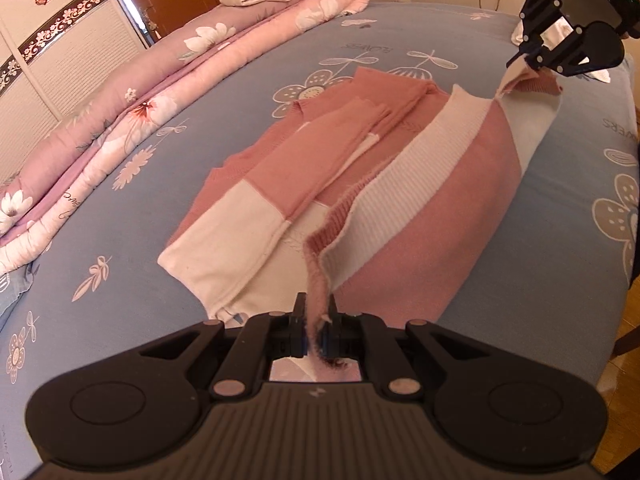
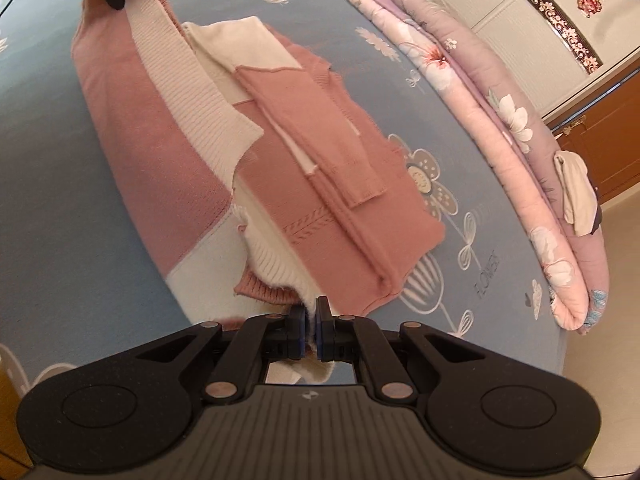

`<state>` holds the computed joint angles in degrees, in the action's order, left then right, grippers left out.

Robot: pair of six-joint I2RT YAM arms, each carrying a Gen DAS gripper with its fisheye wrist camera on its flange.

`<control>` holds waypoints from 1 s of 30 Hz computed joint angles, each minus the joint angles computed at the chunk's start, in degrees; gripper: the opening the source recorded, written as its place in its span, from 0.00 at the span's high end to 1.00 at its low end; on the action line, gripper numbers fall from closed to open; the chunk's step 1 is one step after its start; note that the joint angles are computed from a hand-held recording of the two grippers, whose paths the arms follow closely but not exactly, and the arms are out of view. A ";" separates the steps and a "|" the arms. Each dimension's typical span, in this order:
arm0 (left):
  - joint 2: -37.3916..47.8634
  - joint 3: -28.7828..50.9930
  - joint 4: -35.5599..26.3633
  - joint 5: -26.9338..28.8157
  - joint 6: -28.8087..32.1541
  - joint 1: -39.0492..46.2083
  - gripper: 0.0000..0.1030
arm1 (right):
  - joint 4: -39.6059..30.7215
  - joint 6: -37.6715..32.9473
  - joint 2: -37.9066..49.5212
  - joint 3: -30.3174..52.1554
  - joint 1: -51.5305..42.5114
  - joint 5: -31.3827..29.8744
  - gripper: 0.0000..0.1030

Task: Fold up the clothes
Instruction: 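Lift both hem corners and fold the hem over the body toward the collar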

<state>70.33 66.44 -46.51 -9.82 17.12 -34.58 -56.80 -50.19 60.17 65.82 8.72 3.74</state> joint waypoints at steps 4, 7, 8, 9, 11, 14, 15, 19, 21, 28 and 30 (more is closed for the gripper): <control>3.26 2.69 1.36 -0.48 0.47 1.72 0.97 | 4.07 0.00 3.24 1.28 -0.18 0.52 0.94; 6.13 5.04 2.57 -0.73 0.93 3.18 0.97 | 6.86 -0.15 5.96 2.49 -0.17 0.98 0.94; 7.15 5.87 2.86 -0.74 1.14 3.66 0.97 | 7.87 -0.25 6.94 2.96 -0.11 1.18 0.94; 8.20 6.68 3.17 -0.73 1.47 4.17 0.97 | 8.83 -0.31 7.97 3.49 -0.06 1.40 0.94; 10.27 8.34 3.71 -0.77 1.95 5.09 0.97 | 10.46 -0.12 10.19 4.76 -0.09 1.75 0.94; 13.53 11.07 4.30 -0.62 2.08 6.60 0.97 | 12.60 -0.28 13.82 6.90 0.15 2.42 0.94; 14.71 12.07 4.41 -0.39 2.20 7.16 0.97 | 13.39 -0.31 15.10 7.66 0.26 2.66 0.94; 19.28 15.75 5.00 -0.19 2.92 8.86 0.97 | 16.07 -0.25 20.18 10.70 0.69 3.39 0.94; 21.90 17.99 5.21 -0.46 3.33 9.35 0.97 | 17.30 -0.41 23.01 12.46 0.84 3.88 0.94; 31.49 27.56 5.08 -1.45 3.63 10.68 0.96 | 20.40 -1.14 32.52 19.43 1.43 6.59 0.94; 34.36 30.59 4.89 -1.68 3.49 11.29 0.96 | 21.33 -1.40 35.04 21.49 1.52 7.29 0.94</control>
